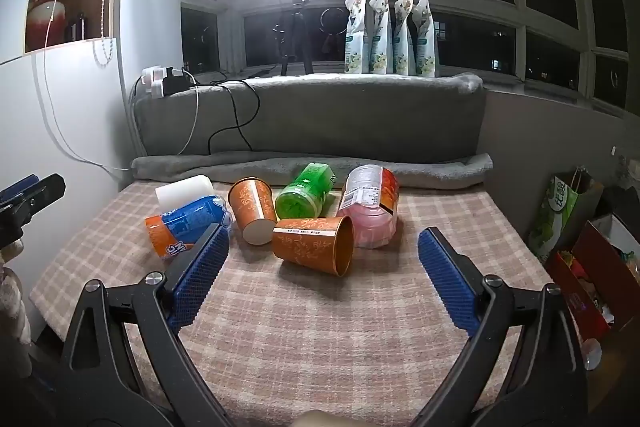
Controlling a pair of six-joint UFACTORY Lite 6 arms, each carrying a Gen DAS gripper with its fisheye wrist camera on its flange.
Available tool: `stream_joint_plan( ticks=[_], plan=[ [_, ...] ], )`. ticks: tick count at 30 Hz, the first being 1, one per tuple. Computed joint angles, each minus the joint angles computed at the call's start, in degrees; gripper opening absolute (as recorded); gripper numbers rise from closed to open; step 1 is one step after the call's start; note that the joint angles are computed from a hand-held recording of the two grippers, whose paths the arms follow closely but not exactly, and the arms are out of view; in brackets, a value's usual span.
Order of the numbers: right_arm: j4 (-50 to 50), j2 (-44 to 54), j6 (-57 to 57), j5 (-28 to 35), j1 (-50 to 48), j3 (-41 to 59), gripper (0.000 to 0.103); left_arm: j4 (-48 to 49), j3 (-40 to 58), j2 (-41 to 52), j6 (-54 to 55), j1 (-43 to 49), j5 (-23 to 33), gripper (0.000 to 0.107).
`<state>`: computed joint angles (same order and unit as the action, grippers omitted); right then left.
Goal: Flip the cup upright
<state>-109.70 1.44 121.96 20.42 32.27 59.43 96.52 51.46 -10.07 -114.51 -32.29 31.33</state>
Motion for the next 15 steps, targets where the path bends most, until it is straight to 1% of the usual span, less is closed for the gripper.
stream_joint_plan(
  ticks=[5, 6, 8, 10, 13, 14, 15],
  plan=[
    [0.15, -0.66, -0.47, -0.23, -0.50, -0.36, 0.097, -0.43, 0.77, 0.73, 0.23, -0.02, -0.09, 0.094],
    [0.29, -0.66, -0.68, -0.30, -0.68, -0.34, 0.097, 0.71, -0.19, -0.09, -1.19, 0.19, -0.32, 0.094],
    [2.35, 0.11, -2.76, -0.38, -0.76, 0.92, 0.097, 0.96, -0.31, -0.16, -1.26, 0.12, -0.15, 0.094],
    [1.06, -0.42, -1.57, -0.62, -1.38, 0.33, 0.097, 0.23, -0.92, -1.27, -0.60, 0.68, -0.93, 0.094],
    [3.50, -0.09, -3.07, 1.38, -0.17, 0.75, 0.097, 0.49, -1.57, -1.94, -0.51, 1.14, -1.16, 0.094],
    [3.50, -0.09, -2.98, 1.85, -0.02, 0.69, 0.097, -0.37, -0.72, -1.16, -0.05, 0.18, -0.14, 0.094],
    [3.53, -0.18, -3.04, 2.03, -0.05, 0.68, 0.097, -0.41, -0.81, -1.33, -0.02, 0.31, -0.28, 0.094]
  ],
)
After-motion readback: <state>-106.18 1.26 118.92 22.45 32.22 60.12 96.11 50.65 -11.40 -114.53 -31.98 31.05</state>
